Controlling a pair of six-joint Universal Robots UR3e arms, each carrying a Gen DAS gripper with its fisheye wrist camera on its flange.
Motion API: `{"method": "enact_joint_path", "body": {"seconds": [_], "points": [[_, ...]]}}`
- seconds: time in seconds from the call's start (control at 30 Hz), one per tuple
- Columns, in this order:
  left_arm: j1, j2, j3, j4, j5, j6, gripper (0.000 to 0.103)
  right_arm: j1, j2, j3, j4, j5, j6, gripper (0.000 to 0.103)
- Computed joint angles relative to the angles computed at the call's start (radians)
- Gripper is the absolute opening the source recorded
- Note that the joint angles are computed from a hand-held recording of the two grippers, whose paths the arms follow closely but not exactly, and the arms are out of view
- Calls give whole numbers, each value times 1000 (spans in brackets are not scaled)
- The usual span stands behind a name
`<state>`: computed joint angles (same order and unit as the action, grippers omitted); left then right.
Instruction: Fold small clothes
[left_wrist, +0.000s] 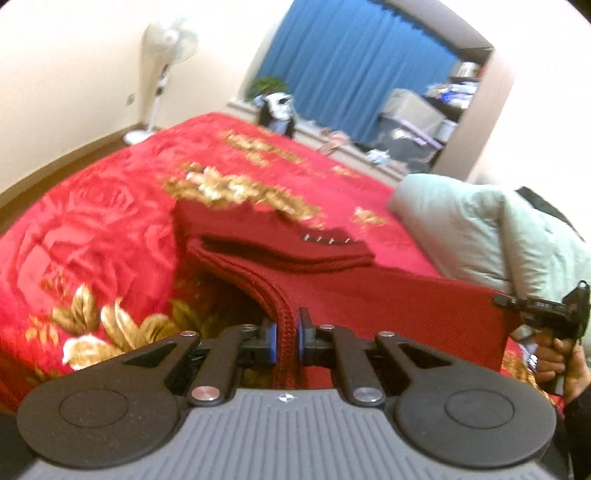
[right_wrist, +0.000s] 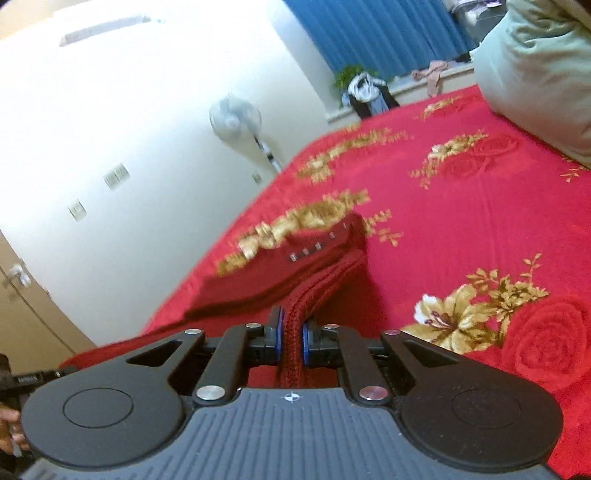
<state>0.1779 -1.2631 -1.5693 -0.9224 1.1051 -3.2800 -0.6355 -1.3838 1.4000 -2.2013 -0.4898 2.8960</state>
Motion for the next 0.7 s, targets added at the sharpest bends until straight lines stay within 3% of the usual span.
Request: {"method": "enact_joint_path", "body": {"seconds": [0.07, 0.2, 0.23, 0.27, 0.33, 0.4, 0.47, 0.6, 0.7], "points": [[99, 85, 15, -102, -132, 80, 10, -52, -66, 66, 8, 62, -20, 9], [432, 267, 85, -479, -520, 341, 10, -195, -262, 188, 170, 220, -110, 9], [500, 291, 109, -589, -583, 412, 10, -226, -299, 210, 215, 259, -136, 9], [527, 284, 116, -619, -606, 417, 11, -248, -319, 223, 240, 292, -145, 9], [477, 210, 81, -470, -543, 289, 11, -241, -282, 199, 221, 305, -128, 9], [371, 68, 69, -282, -422, 149, 11, -158, -163, 132, 5, 200, 23, 9], [267, -133, 121, -140, -300, 43, 11, -52, 9, -43, -21, 80, 91, 9], [145, -521, 378, -96, -134, 20, 11, 144, 391, -462, -44, -206, 219, 9], [94, -748, 594, -181, -28, -5, 11, 236, 633, -776, 91, -377, 195, 9]]}}
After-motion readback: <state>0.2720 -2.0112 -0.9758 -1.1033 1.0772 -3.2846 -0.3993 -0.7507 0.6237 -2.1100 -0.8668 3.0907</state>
